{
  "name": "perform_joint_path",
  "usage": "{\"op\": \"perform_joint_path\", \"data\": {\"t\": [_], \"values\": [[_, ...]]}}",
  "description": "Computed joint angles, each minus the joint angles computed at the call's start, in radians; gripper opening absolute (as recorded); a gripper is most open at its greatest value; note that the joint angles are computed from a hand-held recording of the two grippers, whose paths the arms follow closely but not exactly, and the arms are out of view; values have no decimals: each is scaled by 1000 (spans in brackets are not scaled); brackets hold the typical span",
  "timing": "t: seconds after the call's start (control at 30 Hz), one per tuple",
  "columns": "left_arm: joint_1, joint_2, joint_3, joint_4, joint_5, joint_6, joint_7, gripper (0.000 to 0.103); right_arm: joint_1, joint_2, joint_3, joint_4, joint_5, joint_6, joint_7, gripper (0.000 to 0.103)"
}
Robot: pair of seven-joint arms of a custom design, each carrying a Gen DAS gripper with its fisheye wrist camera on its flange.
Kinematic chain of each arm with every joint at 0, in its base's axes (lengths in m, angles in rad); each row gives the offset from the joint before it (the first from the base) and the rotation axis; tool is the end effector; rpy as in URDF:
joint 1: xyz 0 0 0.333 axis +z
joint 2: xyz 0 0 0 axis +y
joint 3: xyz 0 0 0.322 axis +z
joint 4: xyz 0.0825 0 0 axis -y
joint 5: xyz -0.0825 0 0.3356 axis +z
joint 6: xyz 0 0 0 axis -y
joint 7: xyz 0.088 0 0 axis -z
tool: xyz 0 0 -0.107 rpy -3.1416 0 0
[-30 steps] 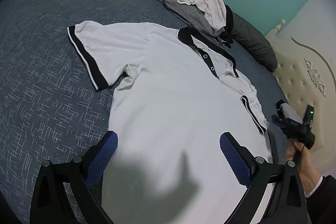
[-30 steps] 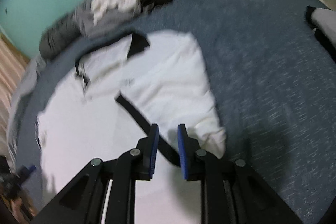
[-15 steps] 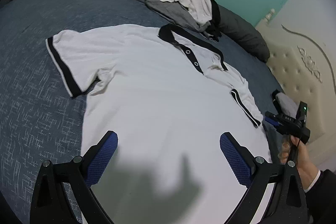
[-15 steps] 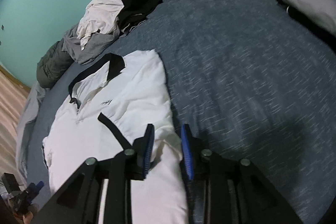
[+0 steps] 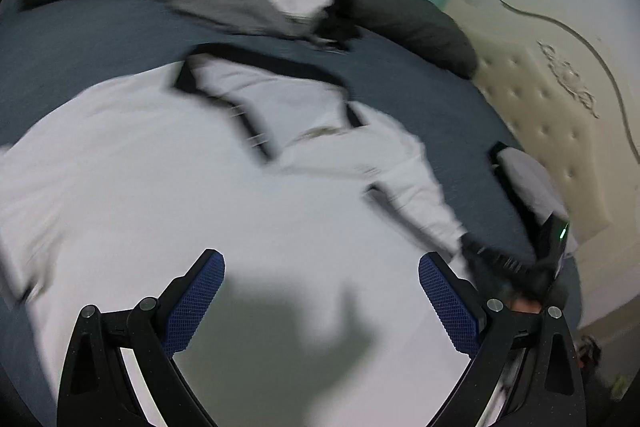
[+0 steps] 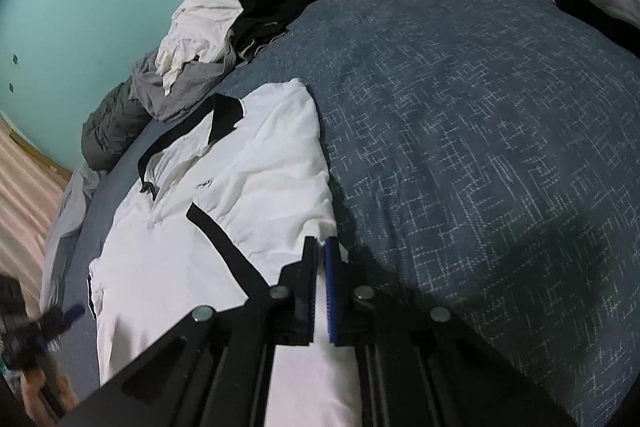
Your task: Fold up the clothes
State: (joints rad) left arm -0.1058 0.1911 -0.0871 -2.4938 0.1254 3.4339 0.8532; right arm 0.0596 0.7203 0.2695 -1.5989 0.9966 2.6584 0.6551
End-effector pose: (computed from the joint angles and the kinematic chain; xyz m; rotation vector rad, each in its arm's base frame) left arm 0.4889 -0.1091 0.3504 -2.2700 1.5073 -1.0156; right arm 0.6673 0.1653 0.2807 -1.8948 1.3861 0.1377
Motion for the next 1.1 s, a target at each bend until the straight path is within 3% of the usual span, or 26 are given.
{"op": "perform_joint_path", "data": {"t": [0.17,0.27,0.4,0.53,0.8,0.9,1.07,1.1], "values": [[209,225,-239,385,126,-219,16,99,-36,0,32,-14,80,-8,-57,3],[218,358,-283,591,92,-346,75,91,-37,-4,30,-15,105,-19,-77,3],[150,487,-248,822,59,-492,139,84,-34,-8,19,-9,116,-47,-88,3],[97,593,-224,1010,13,-590,191,83,-42,-13,20,-17,159,-63,-116,3],[17,816,-180,1397,-86,-783,229,66,-41,12,-2,12,165,-116,-76,3],[-1,871,-166,1493,-109,-826,225,53,-44,18,-4,19,164,-132,-72,3],[-19,941,-162,1614,-132,-888,245,18,-47,19,-4,22,167,-147,-69,3],[-22,954,-160,1638,-136,-897,246,16,-47,16,-5,20,168,-146,-73,3]]}}
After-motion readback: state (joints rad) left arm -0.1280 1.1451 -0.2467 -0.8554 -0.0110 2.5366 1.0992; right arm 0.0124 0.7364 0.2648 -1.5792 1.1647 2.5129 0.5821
